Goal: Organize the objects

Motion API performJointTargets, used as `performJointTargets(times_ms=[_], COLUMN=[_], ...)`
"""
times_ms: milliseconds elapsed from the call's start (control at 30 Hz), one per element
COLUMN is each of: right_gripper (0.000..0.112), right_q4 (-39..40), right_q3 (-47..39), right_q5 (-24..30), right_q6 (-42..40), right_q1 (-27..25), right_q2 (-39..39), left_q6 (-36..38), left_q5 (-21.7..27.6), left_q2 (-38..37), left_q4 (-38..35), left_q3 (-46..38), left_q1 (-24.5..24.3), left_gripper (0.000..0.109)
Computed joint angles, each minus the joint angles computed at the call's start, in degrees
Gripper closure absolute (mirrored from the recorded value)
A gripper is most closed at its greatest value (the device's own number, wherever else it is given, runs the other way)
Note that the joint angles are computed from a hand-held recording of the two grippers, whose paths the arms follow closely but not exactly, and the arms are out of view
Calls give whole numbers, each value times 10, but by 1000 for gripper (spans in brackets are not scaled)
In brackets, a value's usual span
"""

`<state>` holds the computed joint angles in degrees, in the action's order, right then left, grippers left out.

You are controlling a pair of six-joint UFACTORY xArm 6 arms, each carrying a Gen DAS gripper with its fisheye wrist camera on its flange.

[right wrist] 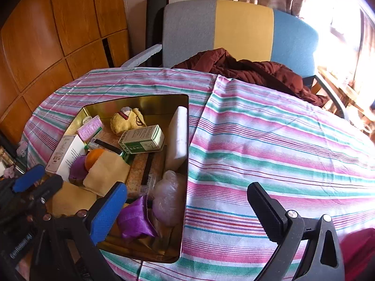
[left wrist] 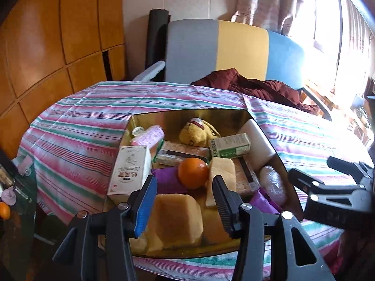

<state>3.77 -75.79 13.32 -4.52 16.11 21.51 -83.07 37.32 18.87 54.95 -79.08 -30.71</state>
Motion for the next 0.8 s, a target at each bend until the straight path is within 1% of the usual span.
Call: performJointTargets(times_ms=[67, 133, 267, 400, 467, 633, 800], right_gripper=[10, 10, 10, 10, 10, 10, 10], right_q4=[-37, -49, -56, -54, -40, -3, 3], right_q3=[17, 27, 38, 54, 59, 58, 57], right_q5=[-21, -30, -42, -65, -72, -68, -67], right_q6=[31, 39, 42, 45, 32, -2, -8], right_q1=[0, 2, 7, 11, 14, 21, 23], right_q2=[-8, -12, -16, -23, -25, -23, -22], left_q6=[6, 4, -10, -31, -41, -60, -56], left_q5=[21, 33, 28, 38, 36, 39, 35], left_q2=[2, 3, -3, -10, -14, -19, -22], left_q4=[-7, -8, -21, -17, -11, 13, 16], left_q3=[-8, -12, -5, 0, 6, 11, 13], left_q1=[-5, -7, -4, -4, -4, -5, -5], left_gripper=[59, 59, 59, 59, 59, 59, 59])
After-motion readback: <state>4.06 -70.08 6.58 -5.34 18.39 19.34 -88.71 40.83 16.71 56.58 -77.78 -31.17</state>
